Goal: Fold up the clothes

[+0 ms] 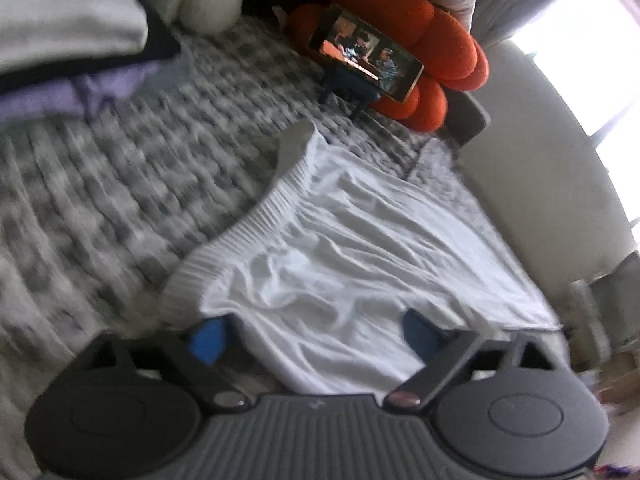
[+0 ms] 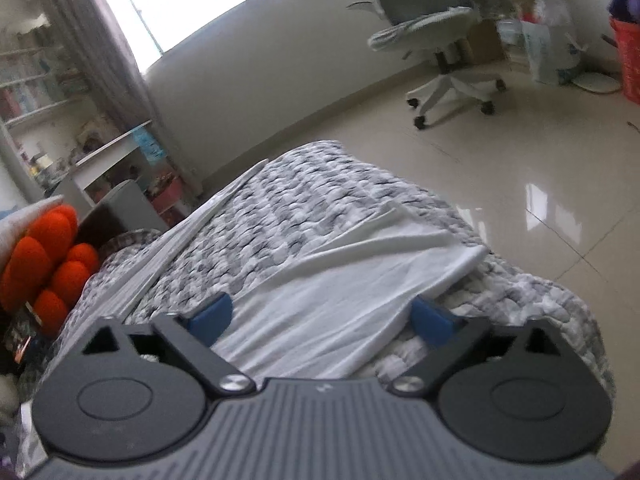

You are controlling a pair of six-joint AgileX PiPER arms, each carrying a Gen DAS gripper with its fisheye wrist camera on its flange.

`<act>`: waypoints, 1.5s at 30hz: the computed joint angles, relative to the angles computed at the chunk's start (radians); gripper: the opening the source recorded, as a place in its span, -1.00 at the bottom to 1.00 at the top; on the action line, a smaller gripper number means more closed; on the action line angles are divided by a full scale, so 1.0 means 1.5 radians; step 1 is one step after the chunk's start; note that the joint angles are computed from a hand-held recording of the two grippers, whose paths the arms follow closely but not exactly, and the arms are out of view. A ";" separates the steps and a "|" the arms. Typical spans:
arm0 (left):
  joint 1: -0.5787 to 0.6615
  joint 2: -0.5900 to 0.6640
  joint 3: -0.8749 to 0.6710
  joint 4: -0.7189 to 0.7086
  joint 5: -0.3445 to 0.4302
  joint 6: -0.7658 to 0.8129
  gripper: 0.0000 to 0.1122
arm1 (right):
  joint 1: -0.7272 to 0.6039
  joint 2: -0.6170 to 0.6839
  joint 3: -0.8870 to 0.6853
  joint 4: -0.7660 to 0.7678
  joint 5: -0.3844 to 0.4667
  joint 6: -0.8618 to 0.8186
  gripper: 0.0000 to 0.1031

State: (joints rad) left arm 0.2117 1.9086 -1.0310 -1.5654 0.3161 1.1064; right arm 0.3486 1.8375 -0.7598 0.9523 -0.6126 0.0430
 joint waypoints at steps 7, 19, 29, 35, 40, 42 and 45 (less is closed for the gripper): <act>-0.020 -0.002 -0.015 0.168 -0.061 -0.153 -0.21 | -0.023 -0.036 0.022 0.022 0.027 0.035 0.06; -0.029 0.006 -0.023 0.197 -0.086 -0.176 -0.36 | -0.058 -0.055 0.033 0.036 0.067 0.073 -0.64; -0.012 0.013 -0.031 0.215 -0.073 -0.188 -0.79 | -0.046 -0.062 0.021 0.153 0.066 -0.050 -0.63; -0.012 0.013 -0.036 0.255 -0.067 -0.228 -0.78 | -0.035 -0.055 -0.015 0.280 0.065 -0.191 -0.54; -0.006 0.018 -0.046 0.296 -0.054 -0.272 -0.76 | -0.017 -0.030 -0.058 0.385 0.045 -0.335 -0.45; -0.005 0.020 -0.046 0.286 -0.053 -0.262 -0.76 | -0.009 -0.019 -0.068 0.405 0.028 -0.365 -0.45; -0.010 0.017 -0.040 0.289 -0.064 -0.257 -0.91 | -0.006 -0.009 -0.064 0.395 0.012 -0.360 -0.60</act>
State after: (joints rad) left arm 0.1967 1.9338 -1.0912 -1.1320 0.2208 0.7211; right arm 0.3403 1.8243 -0.8555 1.5451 -0.5952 -0.4971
